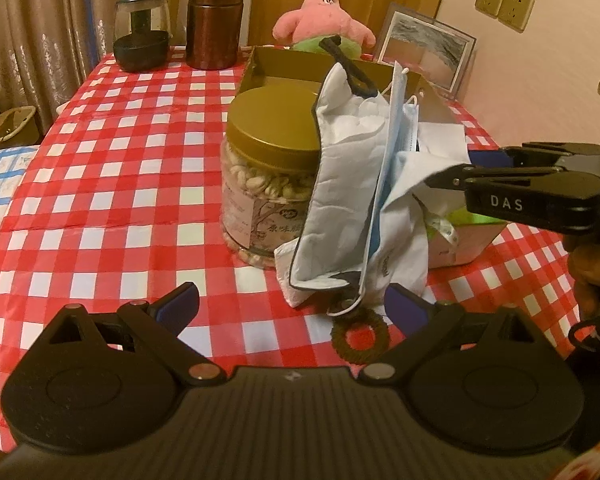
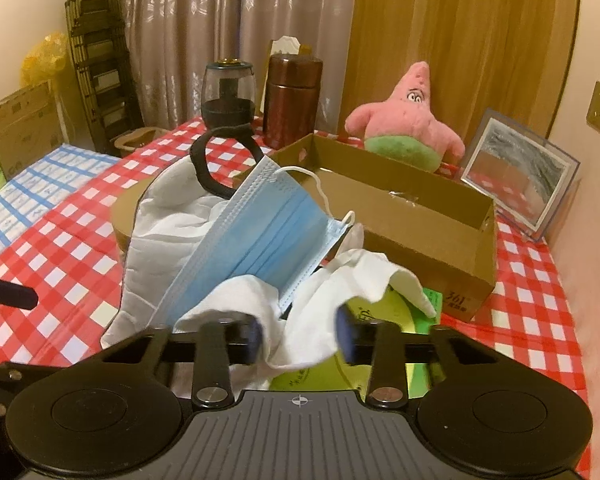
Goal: Organize soft objects
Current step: 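Move both tools toward the pile of white cloth and blue mask, then grasp the blue face mask with the left tool while the right tool grasps white cloth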
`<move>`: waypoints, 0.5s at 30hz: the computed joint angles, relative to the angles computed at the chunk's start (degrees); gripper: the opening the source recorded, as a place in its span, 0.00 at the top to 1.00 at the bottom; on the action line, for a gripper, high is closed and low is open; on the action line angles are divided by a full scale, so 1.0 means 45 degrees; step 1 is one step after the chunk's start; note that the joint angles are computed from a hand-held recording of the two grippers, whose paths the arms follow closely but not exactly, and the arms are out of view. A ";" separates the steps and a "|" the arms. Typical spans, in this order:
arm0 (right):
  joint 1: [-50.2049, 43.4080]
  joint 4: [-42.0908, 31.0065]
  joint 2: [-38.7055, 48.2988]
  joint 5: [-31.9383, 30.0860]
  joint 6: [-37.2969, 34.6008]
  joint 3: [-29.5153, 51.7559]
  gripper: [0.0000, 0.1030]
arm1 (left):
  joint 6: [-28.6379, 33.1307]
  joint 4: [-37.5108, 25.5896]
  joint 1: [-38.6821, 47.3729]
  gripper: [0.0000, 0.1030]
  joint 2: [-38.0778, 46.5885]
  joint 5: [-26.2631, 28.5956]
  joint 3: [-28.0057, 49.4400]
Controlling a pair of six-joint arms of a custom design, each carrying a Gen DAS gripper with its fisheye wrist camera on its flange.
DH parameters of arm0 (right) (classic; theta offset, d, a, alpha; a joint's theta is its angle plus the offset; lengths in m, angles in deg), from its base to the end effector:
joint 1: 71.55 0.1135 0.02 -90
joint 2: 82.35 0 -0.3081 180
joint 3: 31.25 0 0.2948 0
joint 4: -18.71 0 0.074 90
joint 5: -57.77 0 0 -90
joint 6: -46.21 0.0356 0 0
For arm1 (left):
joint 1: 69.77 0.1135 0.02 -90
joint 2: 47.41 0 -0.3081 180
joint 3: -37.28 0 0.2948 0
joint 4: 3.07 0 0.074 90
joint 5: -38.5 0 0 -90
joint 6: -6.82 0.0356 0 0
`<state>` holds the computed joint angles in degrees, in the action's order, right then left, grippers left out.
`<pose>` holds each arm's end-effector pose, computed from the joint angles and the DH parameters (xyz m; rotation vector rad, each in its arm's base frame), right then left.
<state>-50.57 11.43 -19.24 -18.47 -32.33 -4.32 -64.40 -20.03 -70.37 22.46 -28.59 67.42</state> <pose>0.1874 0.0628 0.1396 -0.0719 2.3014 0.0098 0.1992 -0.0159 0.1251 0.5664 2.4225 -0.3795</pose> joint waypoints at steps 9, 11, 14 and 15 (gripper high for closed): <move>0.0530 -0.1910 -0.2521 0.0684 0.0438 -0.0353 0.97 | 0.0013 -0.0408 -0.0100 0.05 -0.0359 0.0475 0.0092; 0.0733 -0.2570 -0.3141 0.1022 0.0742 -0.0403 0.97 | 0.0206 -0.0410 -0.0188 0.05 -0.0549 0.0532 0.0040; 0.0932 -0.3730 -0.4527 0.1515 0.1381 -0.0638 0.97 | 0.0509 -0.0390 -0.0414 0.11 -0.0793 0.0682 -0.0011; 0.1003 -0.4141 -0.4974 0.1690 0.1588 -0.0698 0.97 | 0.0588 -0.0358 -0.0531 0.13 -0.0872 0.0705 -0.0044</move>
